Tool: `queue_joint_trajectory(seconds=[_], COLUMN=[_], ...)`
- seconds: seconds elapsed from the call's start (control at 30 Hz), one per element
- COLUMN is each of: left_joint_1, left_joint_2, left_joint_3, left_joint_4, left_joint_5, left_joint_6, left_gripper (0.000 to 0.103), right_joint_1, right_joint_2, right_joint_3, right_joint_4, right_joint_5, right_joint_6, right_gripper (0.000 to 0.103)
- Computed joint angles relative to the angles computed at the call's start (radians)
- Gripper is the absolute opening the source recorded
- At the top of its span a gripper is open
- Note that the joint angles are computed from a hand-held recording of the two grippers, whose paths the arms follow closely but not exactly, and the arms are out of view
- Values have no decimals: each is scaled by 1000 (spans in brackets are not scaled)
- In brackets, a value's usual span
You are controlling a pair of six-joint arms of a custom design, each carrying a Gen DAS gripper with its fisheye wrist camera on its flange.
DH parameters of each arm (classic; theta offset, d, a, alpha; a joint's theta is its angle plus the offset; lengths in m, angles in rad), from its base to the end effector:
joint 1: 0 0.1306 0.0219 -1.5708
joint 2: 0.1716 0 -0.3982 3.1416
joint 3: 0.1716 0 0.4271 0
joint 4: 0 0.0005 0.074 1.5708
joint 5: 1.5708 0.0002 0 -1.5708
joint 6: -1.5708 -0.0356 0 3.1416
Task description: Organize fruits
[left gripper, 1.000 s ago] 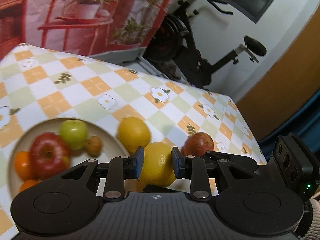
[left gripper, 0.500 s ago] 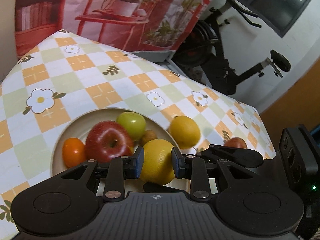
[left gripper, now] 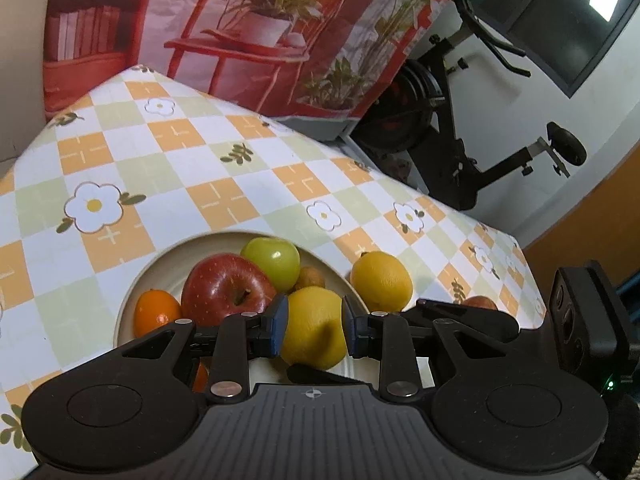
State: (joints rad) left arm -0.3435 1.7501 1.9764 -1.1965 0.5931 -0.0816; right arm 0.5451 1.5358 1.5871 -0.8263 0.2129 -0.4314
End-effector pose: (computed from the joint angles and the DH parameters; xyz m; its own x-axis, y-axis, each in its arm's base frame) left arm 0.5895 -0.2325 0.5148 -0.7272 0.3319 -0.6008 0.6381 0.6495 -0.4135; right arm 0.5003 0.2940 0.4707 -0.7014 0.0526 -0.7108 -0.0929 0.9820 0.1644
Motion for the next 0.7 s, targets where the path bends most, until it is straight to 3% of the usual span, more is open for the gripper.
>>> queue_joint_trajectory(seconds=[0.37,0.7], left_joint_1=[-10,-46], left_joint_2=[-122,-277], left_joint_3=[-115,-313], left_joint_4=[142,239], left_joint_5=[-64,-152], left_joint_6=[21,9], left_gripper=[31,32], right_joint_1=[17,65], right_joint_2=[-142,-332], right_joint_3=[-101,-296], right_joint_4=[54,66], right_joint_5=[91,210], right_joint_6=[-17,-189], right_gripper=[52,50])
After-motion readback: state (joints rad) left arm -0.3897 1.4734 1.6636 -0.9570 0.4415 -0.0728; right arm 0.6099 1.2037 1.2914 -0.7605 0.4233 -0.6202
